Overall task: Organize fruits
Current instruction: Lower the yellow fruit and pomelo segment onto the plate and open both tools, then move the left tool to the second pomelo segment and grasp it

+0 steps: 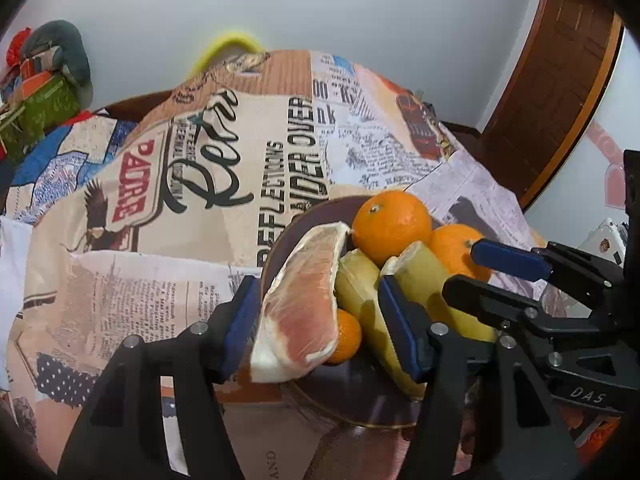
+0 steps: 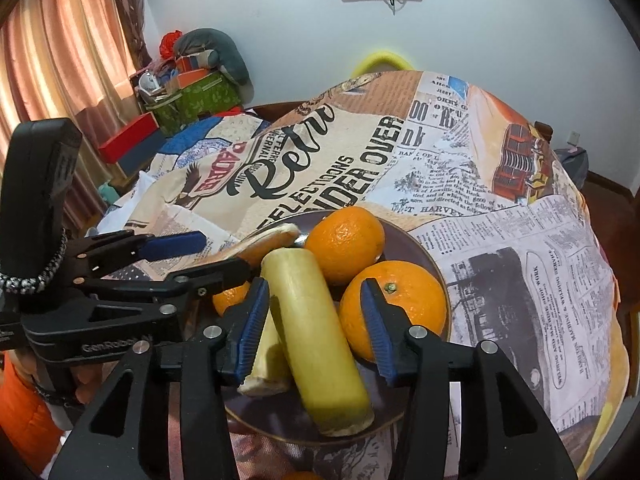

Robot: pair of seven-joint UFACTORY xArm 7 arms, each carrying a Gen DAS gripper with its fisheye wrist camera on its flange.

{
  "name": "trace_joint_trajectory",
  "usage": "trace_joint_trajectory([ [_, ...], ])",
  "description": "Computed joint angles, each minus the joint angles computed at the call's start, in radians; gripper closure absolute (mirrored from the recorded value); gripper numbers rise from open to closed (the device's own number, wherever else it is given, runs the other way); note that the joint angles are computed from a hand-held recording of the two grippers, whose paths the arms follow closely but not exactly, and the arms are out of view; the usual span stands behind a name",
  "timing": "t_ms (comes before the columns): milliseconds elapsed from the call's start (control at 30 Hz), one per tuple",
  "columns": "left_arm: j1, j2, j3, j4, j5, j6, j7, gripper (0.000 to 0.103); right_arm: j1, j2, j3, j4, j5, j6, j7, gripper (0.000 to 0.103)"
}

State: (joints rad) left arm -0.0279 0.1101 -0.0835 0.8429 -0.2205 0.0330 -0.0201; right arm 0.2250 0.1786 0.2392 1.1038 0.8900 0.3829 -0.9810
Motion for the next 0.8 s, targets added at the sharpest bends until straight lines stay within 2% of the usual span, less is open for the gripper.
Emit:
trace_joint_trajectory([
  [67, -0.021, -0.019, 0.023, -0.012, 0.046, 0.0, -0.035, 0.042, -0.004, -0.014, 0.001, -0.009, 0.012, 0.006, -0.011, 0.059],
  [133, -0.052, -0.044, 0.059, -0.029, 0.136, -0.002, -0.109, 0.042, -0.003, -0.032, -0.004, -0.023, 0.022, 0.003, -0.021, 0.059],
  [233, -0.052, -0.078, 0.056, -0.052, 0.172, 0.001, -0.138, 0.042, 0.001, -0.062, -0.016, -0.045, 0.036, 0.002, -0.029, 0.059],
  [367, -0.048, -0.144, 0.05, -0.095, 0.269, 0.017, -0.219, 0.042, 0.012, -0.116, -0.038, -0.084, 0.059, 0.004, -0.039, 0.059],
  [467, -0.017, -0.204, 0.019, -0.136, 0.366, 0.027, -0.311, 0.042, 0.025, -0.161, -0.059, -0.12, 0.073, 0.004, -0.043, 0.059],
  [733, -0.051, -0.36, 0.0, -0.246, 0.31, 0.057, -0.308, 0.042, 0.073, -0.31, -0.13, -0.248, 0.1, 0.012, -0.042, 0.059],
  [800, -0.045, -0.396, -0.023, -0.271, 0.311, 0.073, -0.321, 0.042, 0.086, -0.351, -0.148, -0.285, 0.097, 0.014, -0.035, 0.059],
])
